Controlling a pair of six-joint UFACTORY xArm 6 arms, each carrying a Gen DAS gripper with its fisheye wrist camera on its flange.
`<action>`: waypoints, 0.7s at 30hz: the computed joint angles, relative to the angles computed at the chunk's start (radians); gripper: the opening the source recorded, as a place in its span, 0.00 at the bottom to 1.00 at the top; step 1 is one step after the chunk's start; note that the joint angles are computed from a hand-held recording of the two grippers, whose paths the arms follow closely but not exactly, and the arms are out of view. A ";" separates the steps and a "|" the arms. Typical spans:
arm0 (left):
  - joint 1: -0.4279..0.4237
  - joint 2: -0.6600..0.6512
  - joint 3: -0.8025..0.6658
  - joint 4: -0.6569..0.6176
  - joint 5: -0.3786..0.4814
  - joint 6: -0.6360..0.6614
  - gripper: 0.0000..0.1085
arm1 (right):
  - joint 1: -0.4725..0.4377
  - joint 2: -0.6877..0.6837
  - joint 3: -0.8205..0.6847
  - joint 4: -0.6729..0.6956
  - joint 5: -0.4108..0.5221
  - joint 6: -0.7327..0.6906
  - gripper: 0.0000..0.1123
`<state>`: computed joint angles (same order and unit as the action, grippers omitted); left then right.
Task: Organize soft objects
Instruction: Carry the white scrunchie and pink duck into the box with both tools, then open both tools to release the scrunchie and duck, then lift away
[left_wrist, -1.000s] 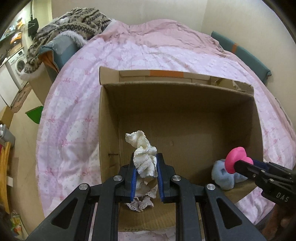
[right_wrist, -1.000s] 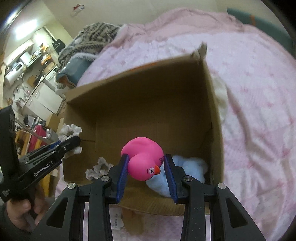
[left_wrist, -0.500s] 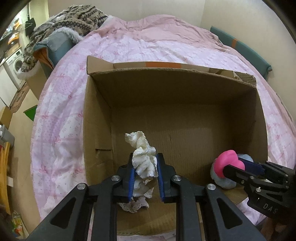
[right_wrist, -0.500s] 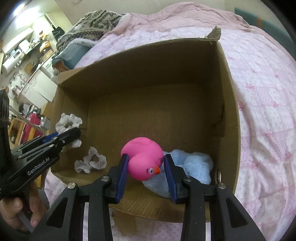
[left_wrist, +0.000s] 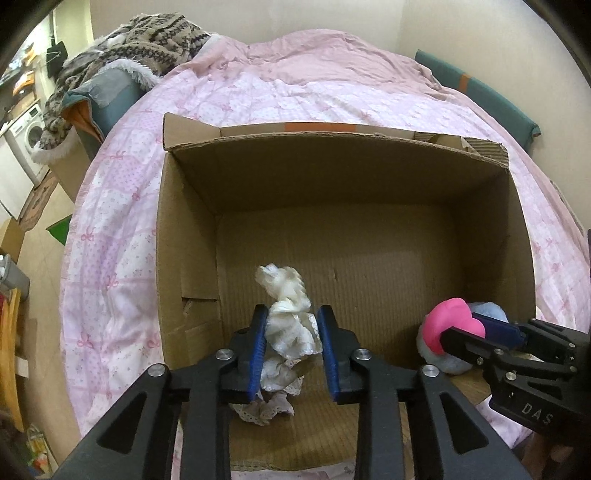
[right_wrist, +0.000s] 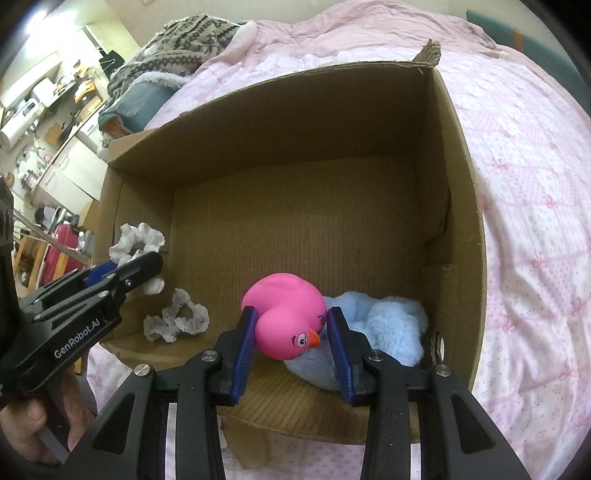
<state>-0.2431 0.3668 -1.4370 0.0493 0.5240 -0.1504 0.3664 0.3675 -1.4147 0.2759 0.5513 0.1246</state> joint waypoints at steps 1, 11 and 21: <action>-0.001 -0.001 0.001 -0.003 -0.001 0.003 0.26 | 0.000 0.000 0.000 0.002 0.001 -0.001 0.36; -0.010 -0.028 0.030 0.005 -0.053 0.022 0.55 | -0.003 -0.006 0.009 0.012 -0.008 -0.009 0.36; -0.006 -0.058 0.056 -0.032 -0.050 0.038 0.58 | -0.003 -0.043 0.055 0.069 -0.075 -0.034 0.62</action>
<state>-0.2492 0.3090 -1.3812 0.0173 0.4744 -0.1126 0.3637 0.3241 -1.3602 0.3446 0.4763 0.0906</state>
